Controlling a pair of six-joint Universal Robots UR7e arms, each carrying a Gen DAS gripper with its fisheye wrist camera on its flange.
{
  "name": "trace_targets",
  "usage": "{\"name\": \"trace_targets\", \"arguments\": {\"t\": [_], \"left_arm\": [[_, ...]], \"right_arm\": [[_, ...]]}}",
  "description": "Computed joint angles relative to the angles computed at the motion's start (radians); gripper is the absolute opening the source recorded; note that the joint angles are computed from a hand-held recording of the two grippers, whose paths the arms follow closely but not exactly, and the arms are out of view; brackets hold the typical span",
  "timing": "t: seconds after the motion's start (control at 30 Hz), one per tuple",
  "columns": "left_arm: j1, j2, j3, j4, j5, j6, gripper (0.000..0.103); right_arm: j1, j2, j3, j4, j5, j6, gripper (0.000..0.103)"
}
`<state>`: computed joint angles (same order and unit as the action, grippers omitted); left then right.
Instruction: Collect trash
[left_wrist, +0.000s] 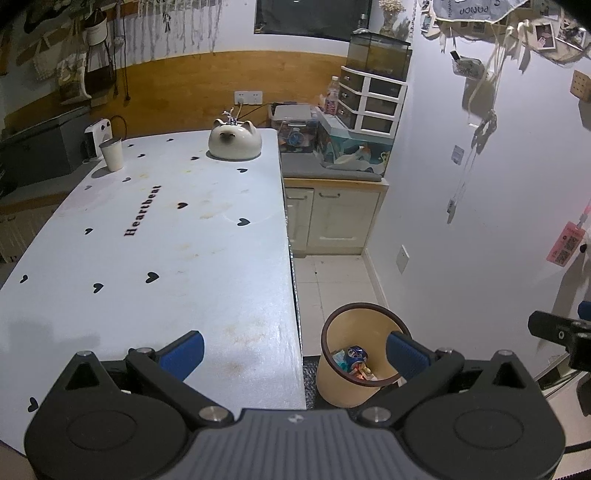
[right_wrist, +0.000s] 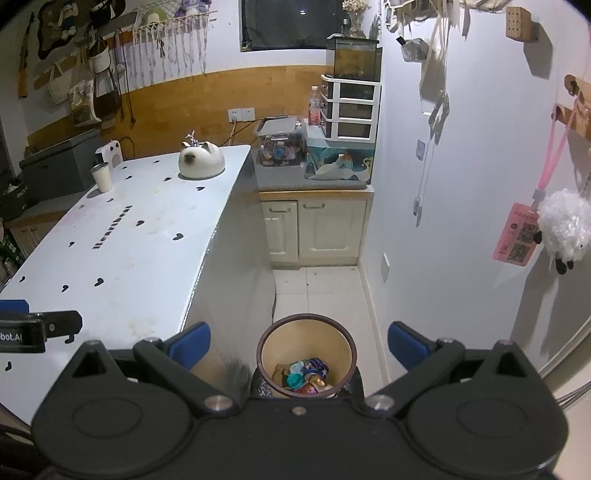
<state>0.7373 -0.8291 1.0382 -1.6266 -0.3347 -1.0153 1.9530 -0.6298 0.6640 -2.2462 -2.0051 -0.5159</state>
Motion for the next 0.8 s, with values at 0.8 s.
{"name": "trace_targets", "arguments": {"t": [0.8], "left_arm": [[-0.006,-0.002,-0.005,0.030,0.031,-0.019,0.103]], "right_arm": [[0.007,-0.009,0.029,-0.062,-0.021,-0.011,0.103]]}}
